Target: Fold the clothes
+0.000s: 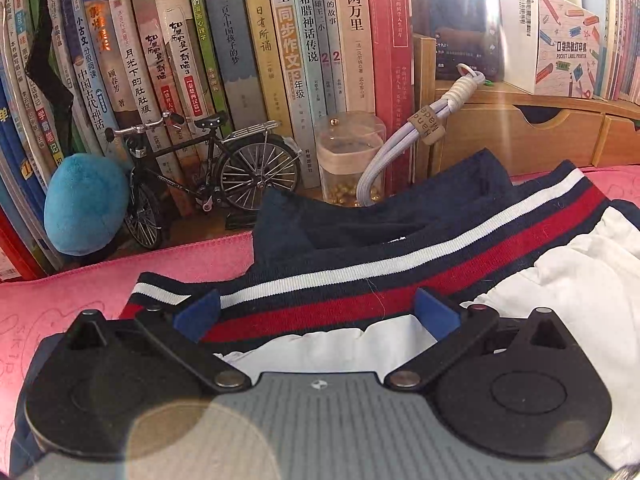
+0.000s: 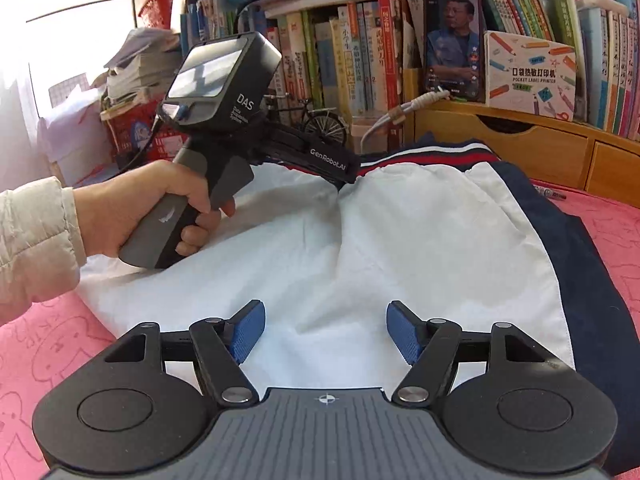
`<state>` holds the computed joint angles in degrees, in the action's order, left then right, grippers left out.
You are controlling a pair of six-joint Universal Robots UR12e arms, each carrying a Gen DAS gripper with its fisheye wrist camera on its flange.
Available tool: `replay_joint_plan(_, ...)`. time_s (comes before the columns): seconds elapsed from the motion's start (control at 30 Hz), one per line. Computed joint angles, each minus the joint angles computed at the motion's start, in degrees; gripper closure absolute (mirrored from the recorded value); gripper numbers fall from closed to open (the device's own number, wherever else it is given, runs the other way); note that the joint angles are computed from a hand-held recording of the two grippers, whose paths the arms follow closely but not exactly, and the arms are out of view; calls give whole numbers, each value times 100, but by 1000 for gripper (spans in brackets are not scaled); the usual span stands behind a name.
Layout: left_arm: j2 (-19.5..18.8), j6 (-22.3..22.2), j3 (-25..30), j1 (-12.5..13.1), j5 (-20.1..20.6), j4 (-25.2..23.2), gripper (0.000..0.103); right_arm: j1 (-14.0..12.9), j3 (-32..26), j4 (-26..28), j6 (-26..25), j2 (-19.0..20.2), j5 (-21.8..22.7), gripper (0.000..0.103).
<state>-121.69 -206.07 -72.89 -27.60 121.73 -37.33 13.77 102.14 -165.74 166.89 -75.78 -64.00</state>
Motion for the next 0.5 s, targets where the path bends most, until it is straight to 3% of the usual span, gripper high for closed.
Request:
replay_joint_plan(0.1,-13,42,-31,-6,37,126,0,120,-54,-17,-290,29,-147,31)
replay_joint_plan(0.2,-32,89,-62,-23,101,278,0,184,-129,354,-463,53,-268,28)
replay_joint_plan(0.5,-88,-15,-31,-3,93,392,0,140,56,254,-484,-52,-163,27)
